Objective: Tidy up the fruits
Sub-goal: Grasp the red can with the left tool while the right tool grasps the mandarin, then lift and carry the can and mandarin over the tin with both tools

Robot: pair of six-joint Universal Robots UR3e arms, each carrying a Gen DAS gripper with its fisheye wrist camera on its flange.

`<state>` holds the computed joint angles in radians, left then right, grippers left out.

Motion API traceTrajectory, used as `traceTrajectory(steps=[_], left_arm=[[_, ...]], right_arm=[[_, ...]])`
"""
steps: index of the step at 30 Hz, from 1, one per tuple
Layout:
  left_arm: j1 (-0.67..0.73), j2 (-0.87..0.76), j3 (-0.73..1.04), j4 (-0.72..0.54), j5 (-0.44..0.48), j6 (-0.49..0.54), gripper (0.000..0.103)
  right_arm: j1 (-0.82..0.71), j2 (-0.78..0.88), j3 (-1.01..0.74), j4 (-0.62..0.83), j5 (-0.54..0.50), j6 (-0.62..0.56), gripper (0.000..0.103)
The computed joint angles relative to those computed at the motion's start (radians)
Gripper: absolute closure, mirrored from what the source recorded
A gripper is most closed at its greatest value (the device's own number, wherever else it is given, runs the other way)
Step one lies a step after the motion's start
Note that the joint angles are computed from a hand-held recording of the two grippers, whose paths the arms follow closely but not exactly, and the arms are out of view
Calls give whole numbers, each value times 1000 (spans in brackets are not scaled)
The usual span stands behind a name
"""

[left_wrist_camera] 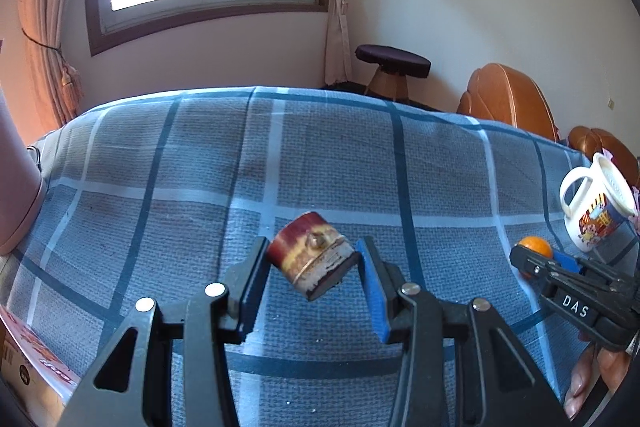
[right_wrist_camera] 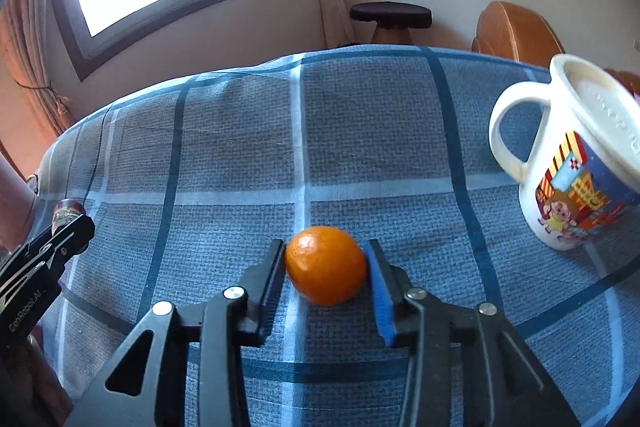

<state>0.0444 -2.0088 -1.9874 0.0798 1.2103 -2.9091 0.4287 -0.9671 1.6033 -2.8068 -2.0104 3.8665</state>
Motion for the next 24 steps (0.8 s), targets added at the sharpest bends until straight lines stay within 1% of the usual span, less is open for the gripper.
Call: traceTrajectory(steps=[3,5,7,10,15,21,24], left_arm=[[15,8,-27,33,-16,4,57],[18,11,-40,60,-18,3,57],[18,18,-58,82,-14,11,57],[20,44,-120,153,-5,23,57],[44,87,-208,215,-24,60,57],[86,149,-299,229,-79,102,57],[113,180,-346,234,-108,127,57]], right_arm=[[-12,-22,52,-59,22,-2,63],[-2,-28,67,-84,6,-4,63],[19,-34,77,-97,-27,-10,63],[65,-34,80,-124,-97,-18,63],[140,-19,60,-126,-196,-11,63],[227,26,-12,-109,-303,-12,63],[261,43,-42,-101,-336,-24,63]])
